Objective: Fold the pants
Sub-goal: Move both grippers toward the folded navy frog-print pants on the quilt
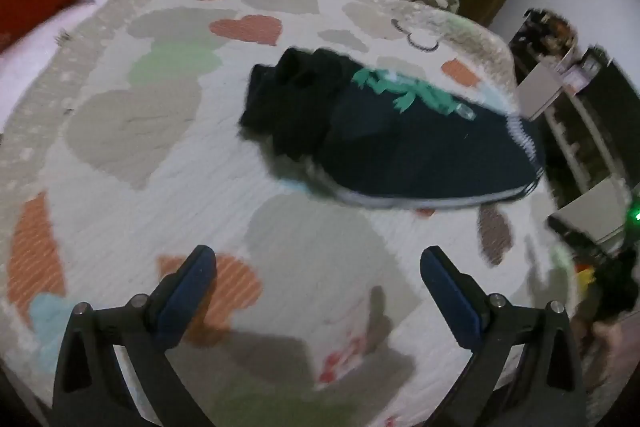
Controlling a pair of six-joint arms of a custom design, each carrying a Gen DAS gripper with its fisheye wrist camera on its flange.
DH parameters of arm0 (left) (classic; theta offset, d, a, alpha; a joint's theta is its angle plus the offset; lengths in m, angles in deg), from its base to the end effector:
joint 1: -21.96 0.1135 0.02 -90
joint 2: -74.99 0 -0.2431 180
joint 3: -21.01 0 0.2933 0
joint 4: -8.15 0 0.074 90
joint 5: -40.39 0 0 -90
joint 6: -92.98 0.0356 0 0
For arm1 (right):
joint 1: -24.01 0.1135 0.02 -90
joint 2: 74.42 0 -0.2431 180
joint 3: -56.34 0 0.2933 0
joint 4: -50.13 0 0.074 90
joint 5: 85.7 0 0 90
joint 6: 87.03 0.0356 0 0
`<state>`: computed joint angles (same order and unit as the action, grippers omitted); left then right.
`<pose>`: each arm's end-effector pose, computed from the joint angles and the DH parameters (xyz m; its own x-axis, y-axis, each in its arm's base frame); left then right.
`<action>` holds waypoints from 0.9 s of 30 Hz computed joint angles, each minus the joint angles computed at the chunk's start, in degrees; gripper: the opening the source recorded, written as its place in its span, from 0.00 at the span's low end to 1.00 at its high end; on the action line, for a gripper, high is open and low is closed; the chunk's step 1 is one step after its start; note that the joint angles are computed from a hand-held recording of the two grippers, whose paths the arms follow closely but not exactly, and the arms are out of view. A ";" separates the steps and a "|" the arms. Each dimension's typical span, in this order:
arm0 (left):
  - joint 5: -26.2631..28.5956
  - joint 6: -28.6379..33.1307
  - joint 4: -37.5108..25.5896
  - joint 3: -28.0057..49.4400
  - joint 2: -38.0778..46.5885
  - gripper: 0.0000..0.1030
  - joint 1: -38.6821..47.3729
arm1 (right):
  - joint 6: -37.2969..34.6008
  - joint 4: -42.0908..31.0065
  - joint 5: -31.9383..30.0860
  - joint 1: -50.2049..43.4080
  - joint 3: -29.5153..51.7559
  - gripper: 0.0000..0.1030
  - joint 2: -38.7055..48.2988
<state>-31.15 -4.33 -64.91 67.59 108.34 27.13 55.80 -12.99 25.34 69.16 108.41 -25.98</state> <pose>0.1570 0.0029 0.2211 -0.8633 -0.1993 -0.4637 -0.0371 0.9413 -0.3355 0.1543 0.1369 0.2216 -0.7919 0.2585 -0.5532 0.1621 0.9625 0.2177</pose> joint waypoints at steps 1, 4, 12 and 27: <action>1.28 -0.02 1.29 0.88 2.25 0.99 0.81 | -0.60 1.75 -3.55 -2.67 -0.82 0.82 -0.83; 2.01 -1.37 3.86 2.29 5.13 0.99 0.85 | -0.23 6.97 -11.04 -8.24 -3.53 0.78 -3.31; -3.17 -2.48 6.49 3.65 6.48 0.99 -2.58 | 0.70 9.74 -11.95 -9.26 -2.80 0.77 -0.99; -10.46 -5.79 11.96 1.52 11.10 0.99 -9.92 | -3.58 14.75 -7.96 -8.63 -4.40 0.77 1.76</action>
